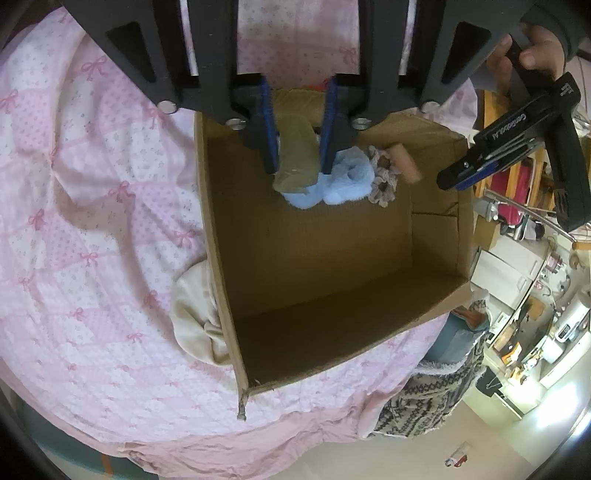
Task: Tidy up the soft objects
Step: 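Open both grippers to drop the tube and cup inside the box, then grasp the white crumpled sock with the left gripper and lift it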
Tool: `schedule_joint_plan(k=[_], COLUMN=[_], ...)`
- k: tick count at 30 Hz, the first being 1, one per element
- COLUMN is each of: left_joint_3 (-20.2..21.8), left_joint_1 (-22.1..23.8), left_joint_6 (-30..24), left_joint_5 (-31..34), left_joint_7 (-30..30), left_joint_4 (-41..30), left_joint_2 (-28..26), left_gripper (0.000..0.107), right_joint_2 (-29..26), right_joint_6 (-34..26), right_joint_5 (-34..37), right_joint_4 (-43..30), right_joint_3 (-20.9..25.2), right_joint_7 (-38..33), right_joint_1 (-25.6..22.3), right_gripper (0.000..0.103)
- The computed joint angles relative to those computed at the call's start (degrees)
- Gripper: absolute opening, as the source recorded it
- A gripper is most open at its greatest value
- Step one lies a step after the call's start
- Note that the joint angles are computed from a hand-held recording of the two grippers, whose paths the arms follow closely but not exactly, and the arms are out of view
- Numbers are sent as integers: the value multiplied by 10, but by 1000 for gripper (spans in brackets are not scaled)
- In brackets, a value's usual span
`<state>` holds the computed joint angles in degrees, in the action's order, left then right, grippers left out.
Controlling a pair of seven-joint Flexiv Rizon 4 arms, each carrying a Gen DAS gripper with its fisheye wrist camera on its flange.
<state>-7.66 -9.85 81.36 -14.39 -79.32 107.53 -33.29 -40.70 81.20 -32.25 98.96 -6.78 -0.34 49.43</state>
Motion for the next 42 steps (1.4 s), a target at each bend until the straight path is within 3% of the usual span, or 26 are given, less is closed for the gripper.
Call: schedule_joint_plan(k=[2,3,4,6,22,26,36,42], left_joint_3=[-9,-9,-7,-2,-25,-11,-2,30], left_joint_1=[8,7,6,2,29,24,40,25], left_joint_6=[-1,-2,-2,-2,33,40,-12,-61], left_joint_5=[-6,-6,-6,-5,-15,-10,-30,-19], left_joint_7=[4,4,3,-1,13,14,7,-24], left_joint_4=[2,1,1,0,53,74,132,144], left_joint_2=[1,1,1,1,43,64,104,108], left_gripper=[64,64,64,64,64,64,64,64], right_joint_2=[2,5,7,12,21,31,48,46], right_joint_6=[6,10,19,21,20,7,9,24], right_joint_5=[-5,-9,-15,-29,-71,-94,-153,-159], right_joint_4=[4,8,14,23,30,36,61,73], right_joint_3=[-13,-23,-41,-75,-76,-75,-72,-61], right_joint_7=[7,13,26,48,91,95,172,212], right_joint_1=[9,16,28,52,52,60,68,66], right_gripper=[33,45,66,73,73,73,73,73])
